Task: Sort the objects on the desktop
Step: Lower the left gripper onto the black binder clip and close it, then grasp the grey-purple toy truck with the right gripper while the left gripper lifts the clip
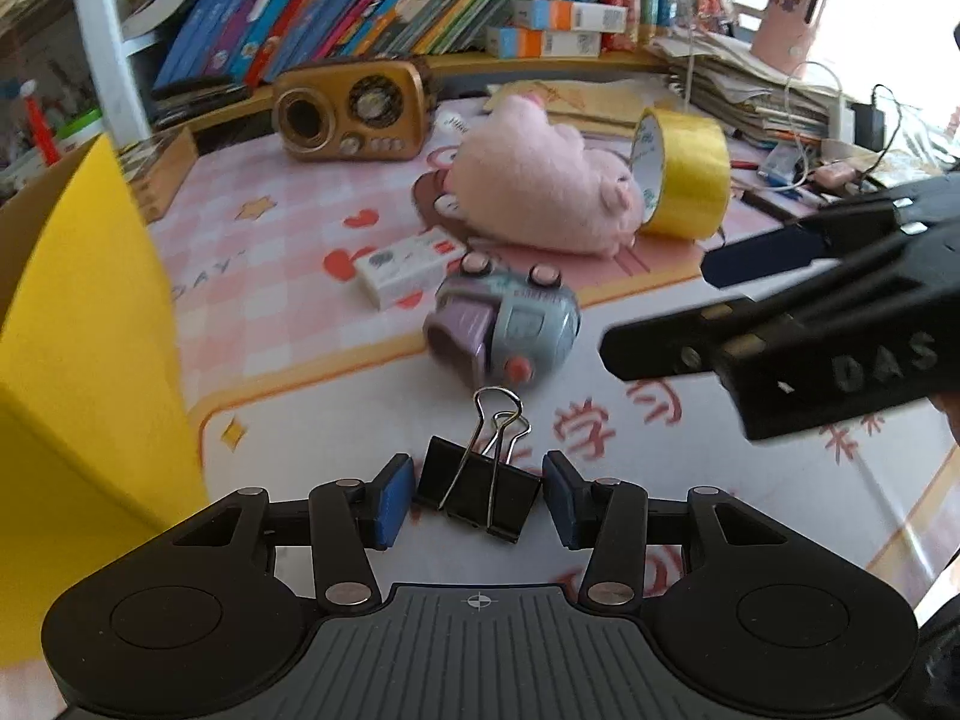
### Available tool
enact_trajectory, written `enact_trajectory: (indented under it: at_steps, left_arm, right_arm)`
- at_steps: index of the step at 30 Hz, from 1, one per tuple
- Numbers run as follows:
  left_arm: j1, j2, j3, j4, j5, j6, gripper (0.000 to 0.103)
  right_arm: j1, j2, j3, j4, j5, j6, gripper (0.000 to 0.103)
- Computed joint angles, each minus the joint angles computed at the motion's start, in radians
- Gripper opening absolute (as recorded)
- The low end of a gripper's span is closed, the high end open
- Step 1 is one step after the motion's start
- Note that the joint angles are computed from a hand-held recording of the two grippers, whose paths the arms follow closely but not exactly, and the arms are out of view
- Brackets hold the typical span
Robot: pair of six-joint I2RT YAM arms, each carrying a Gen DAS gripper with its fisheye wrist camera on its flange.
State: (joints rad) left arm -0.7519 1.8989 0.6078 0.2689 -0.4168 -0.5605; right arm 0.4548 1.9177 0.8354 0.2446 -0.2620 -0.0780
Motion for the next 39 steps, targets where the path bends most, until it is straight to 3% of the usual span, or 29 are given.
enact_trajectory:
  at_steps: [3, 6, 13, 16, 18, 19, 22, 26, 32, 39]
  left_arm:
    - [-0.023, -0.011, -0.01, -0.018, -0.017, -0.012, 0.051]
    - [-0.021, -0.017, -0.02, -0.001, -0.011, 0.057, 0.066]
    - [0.034, 0.003, -0.072, 0.163, 0.089, 0.226, 0.067]
    - [0.075, 0.001, -0.104, 0.227, 0.158, 0.245, 0.062]
    - [0.082, -0.006, -0.121, 0.245, 0.158, 0.253, 0.052]
    - [0.084, -0.011, -0.129, 0.249, 0.15, 0.249, 0.04]
    - [0.103, -0.042, -0.161, 0.261, 0.177, 0.192, 0.04]
    - [0.05, -0.113, -0.214, 0.248, 0.11, 0.077, 0.04]
    - [-0.078, -0.231, -0.234, 0.08, -0.03, -0.179, 0.04]
    - [-0.173, -0.315, -0.21, -0.068, -0.126, -0.305, 0.04]
  right_arm:
    - [0.011, 0.018, 0.021, -0.005, -0.004, -0.018, 0.079]
    - [0.019, 0.025, 0.035, -0.011, -0.006, -0.027, 0.079]
    - [0.017, 0.02, 0.035, -0.026, 0.002, -0.033, 0.079]
    - [0.014, 0.018, 0.036, -0.037, -0.007, -0.045, 0.079]
    - [0.013, 0.023, 0.046, -0.049, -0.019, -0.064, 0.079]
    - [0.015, 0.027, 0.052, -0.053, -0.023, -0.075, 0.079]
    - [0.025, 0.054, 0.088, -0.069, -0.037, -0.119, 0.079]
    - [0.04, 0.117, 0.172, -0.114, -0.044, -0.195, 0.079]
    - [0.063, 0.209, 0.287, -0.176, -0.038, -0.29, 0.078]
    - [0.07, 0.275, 0.356, -0.191, -0.049, -0.297, 0.044]
